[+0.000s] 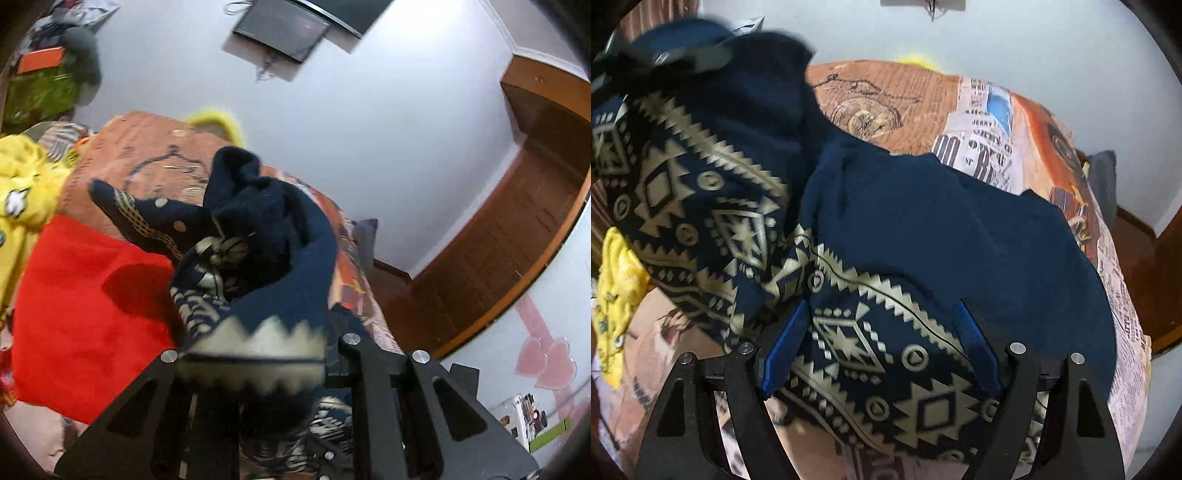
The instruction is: Fold large clothes
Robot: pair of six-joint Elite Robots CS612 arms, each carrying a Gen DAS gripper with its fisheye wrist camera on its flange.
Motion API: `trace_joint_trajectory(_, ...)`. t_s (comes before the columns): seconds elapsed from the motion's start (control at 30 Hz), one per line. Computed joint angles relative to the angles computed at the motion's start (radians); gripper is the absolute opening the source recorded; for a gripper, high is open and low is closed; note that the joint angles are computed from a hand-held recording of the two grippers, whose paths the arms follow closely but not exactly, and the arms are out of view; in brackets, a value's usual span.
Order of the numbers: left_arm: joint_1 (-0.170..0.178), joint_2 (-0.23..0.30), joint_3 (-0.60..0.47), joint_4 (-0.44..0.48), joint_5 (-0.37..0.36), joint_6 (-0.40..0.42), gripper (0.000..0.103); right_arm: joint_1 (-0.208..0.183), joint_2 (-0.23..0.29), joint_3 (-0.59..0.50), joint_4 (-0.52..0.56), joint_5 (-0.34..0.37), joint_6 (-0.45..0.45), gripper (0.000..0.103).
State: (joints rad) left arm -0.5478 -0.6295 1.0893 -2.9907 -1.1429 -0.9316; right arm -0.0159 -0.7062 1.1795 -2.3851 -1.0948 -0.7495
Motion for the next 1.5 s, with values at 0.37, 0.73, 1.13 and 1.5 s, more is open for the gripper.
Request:
trace_joint_trajectory(0.37, -0.029, 0.229, -0.466, 0.298, -0.233, 0.137, 0.017, -0.108, -0.017, 0.014, -0.104, 0.001, 0.193, 0.077)
trace_joint_trajectory(0.73, -0.07, 0.39, -0.769, 0.708, -0.317, 0.344, 0.019, -0.167, -0.014, 0.007, -0.103, -0.088, 0.246, 0.077)
trace_joint_trajectory(1.13, -0.117, 0.176, -0.389, 0.547, -0.294, 0.524, 0.058, -0.194, -0.083, 0.079, -0.175, 0.006, 0.208, 0.077)
trace_joint_trajectory(1.5, -0.116, -0.018, -0.063, 0.408, -0.096, 0.464, 0.069, -0.147, -0.092, 0.096, -0.221, 0.062, 0.127, 0.077)
